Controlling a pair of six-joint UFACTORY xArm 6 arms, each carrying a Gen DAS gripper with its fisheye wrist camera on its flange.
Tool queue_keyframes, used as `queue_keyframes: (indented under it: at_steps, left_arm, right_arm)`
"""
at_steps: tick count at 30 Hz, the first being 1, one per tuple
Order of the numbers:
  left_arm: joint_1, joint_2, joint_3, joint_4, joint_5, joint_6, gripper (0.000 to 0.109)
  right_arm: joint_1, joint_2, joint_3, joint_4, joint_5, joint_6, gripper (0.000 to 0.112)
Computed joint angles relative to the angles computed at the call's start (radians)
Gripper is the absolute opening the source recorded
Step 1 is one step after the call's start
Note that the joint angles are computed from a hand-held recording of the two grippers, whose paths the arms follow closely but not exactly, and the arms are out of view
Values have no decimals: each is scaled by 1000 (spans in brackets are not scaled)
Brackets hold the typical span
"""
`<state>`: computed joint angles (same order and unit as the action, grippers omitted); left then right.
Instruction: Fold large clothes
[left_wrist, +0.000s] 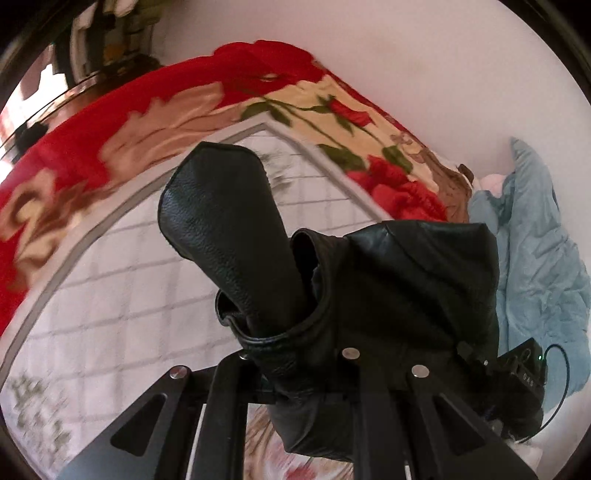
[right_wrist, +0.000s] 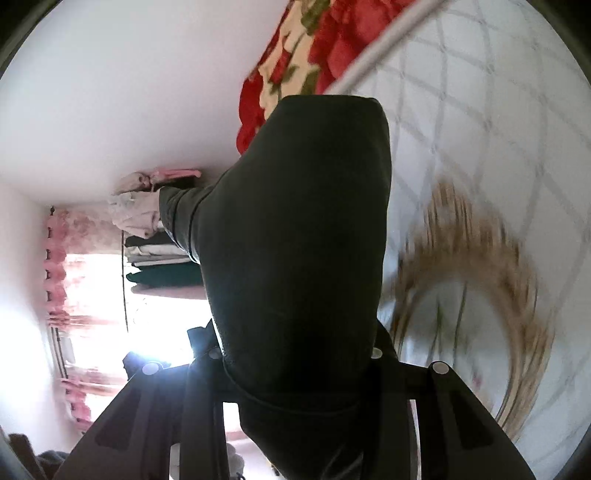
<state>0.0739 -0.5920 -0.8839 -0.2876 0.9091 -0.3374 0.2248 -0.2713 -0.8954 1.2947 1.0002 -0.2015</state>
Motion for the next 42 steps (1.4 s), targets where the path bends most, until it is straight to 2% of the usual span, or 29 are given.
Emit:
queue_keyframes:
  at_steps: [4,7,9,12,15,18,22,24,25,26,27,30,32,34,37,40,42]
  left_arm:
    - [-99,223,-79,-2,-163,-24,10]
    - [-147,382,-160,-3,-212,-24,10]
    - [-165,490,-226,0,-216,5,10]
    - [-182,552,-265,12,-223,45,13]
    - [-185,569,-281,32,-201,66,20]
    - [-185,568,-296,91,-156,70,28]
    - [-199,553,-310,186,-101,49,40]
    - [-212,540,-316,245,-60,42,67]
    - [-215,548,-327,272,-46,37,75]
    - [-224,540,-329,306,-25,26,88]
    - [-230,528,-325,323,-6,24,94]
    - [-246,499,-327,372,43,10,100]
    - [-260,481,-338,415,73,-8,101]
    - [-268,456,-346,432,98,-12,103]
    - [-286,409,-360,448,141,-9,103]
    - [-306,354,-392,449,200,7,103]
    - [-317,323,-424,447,248,21,103]
  right_arm:
    - [-112,301,-280,-25,96,-46,37]
    - [-163,522,-499,-62,144,-23,37]
    - [-188,627,-592,-95,160,-17,37]
    - [-220,729,-676,-101,183,-14,41]
    - [-233,804,-756,-137,207,35,52]
    - [-219,842,-833,-232,219,96,65]
    - [-181,848,-929,-439,216,210,73]
    - [-153,832,-962,-589,207,266,80]
    - [-130,814,-971,-693,200,306,81]
    - [-112,800,-977,-786,196,343,82]
    - [-94,763,-942,-849,185,368,82]
    - [-35,686,-915,-1104,203,502,82]
    - [3,599,-825,-1255,200,569,82]
    - [49,554,-811,-1381,258,641,84]
    - [111,472,-771,-1510,337,714,85]
    - [156,351,-690,-1577,386,757,85]
    - [195,290,-691,-1616,448,781,85]
